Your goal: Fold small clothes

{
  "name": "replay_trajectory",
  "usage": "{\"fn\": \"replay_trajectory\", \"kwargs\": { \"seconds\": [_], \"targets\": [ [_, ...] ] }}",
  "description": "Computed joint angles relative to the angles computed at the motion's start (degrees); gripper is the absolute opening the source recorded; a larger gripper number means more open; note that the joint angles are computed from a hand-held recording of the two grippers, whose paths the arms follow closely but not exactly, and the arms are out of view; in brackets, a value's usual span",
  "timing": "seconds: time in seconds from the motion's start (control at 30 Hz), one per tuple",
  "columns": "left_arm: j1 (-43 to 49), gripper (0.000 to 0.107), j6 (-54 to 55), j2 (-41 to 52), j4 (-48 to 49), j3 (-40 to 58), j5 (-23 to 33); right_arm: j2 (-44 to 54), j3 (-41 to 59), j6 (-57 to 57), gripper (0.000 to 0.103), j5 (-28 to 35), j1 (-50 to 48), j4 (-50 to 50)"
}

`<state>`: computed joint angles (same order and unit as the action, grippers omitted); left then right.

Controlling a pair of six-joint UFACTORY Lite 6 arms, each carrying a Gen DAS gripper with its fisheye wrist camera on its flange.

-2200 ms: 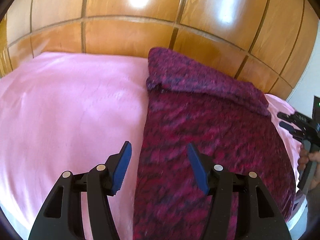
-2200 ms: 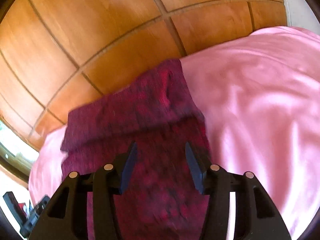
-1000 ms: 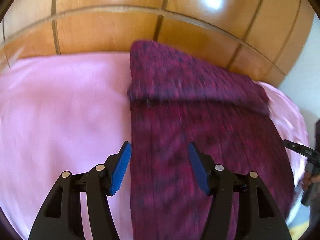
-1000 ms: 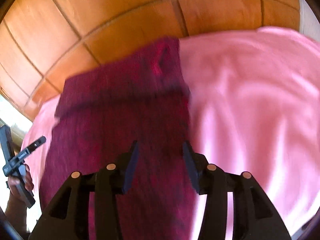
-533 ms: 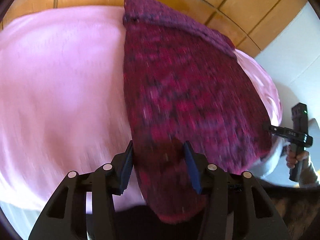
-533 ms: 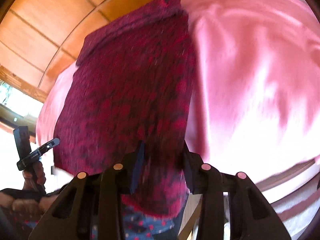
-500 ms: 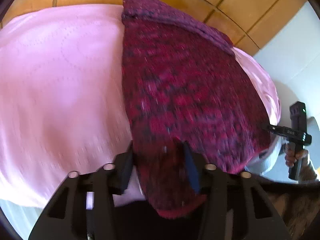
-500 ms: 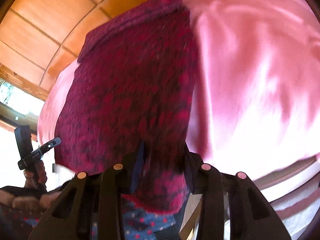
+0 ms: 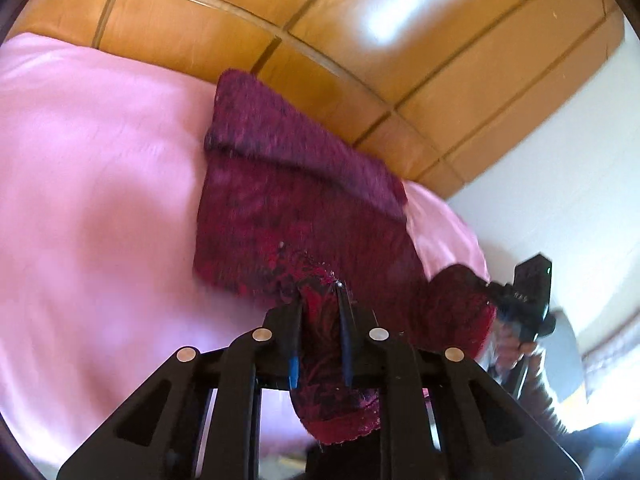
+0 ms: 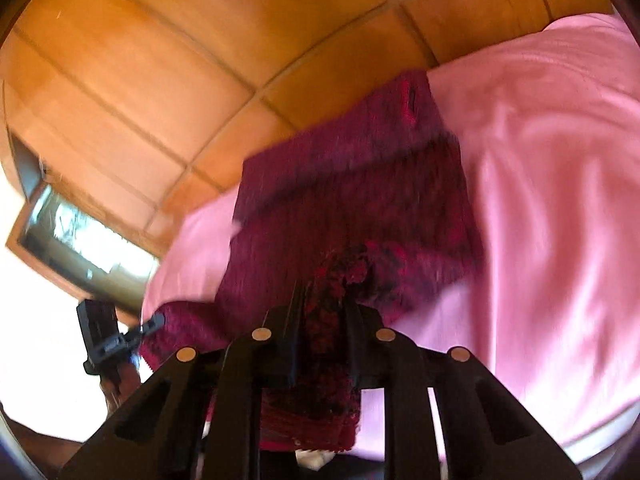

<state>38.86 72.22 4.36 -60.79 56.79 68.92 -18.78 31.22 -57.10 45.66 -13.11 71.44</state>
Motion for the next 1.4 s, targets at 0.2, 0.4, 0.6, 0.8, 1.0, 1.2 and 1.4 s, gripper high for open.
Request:
{"fn": "replay_trajectory", "kwargs": {
  "seconds": [0.2,0.4,0.6,0.8,1.0,1.2,1.4],
  "targets": [
    [-12.6,0.014,-13.6,18.9,-2.6,19.8,-10.3,23.3,15.7,-3.4,0.015,-10.0,4.6,8.5],
    [-17.5,0.019,-31.0,36.9,3.5,41.1,-11.9,40.0,30.3,2.8,0.021,-10.2,3.9,4.8],
    [-11.5,0.069,-29.2,35.5,-3.2,39.6,-6.8,37.3,28.0,-3.7,0.084,-1.4,-1.9,12.1],
    [-5.3,0.069,-15.6,26.4,-4.7,28.6,-9.9,24.7,20.0,-7.2,0.086,1.8,-9.0,9.6],
    [-5.7,0.069,1.8,21.5,-4.8,14.9,-11.6,20.8,12.8,-8.8,0.075,-11.2,-2.2,1.2],
    [-10.2,0.039,2.4,22.5,-3.8,12.7,-15.5,28.2,15.4,-11.9,0.046,-23.4,8.1,2.2],
    [-9.2,0.012,0.0,19.0,-1.7,12.0,-14.4,22.8,13.4,-0.9,0.014,-24.8,9.6,-9.0]
  ]
}}
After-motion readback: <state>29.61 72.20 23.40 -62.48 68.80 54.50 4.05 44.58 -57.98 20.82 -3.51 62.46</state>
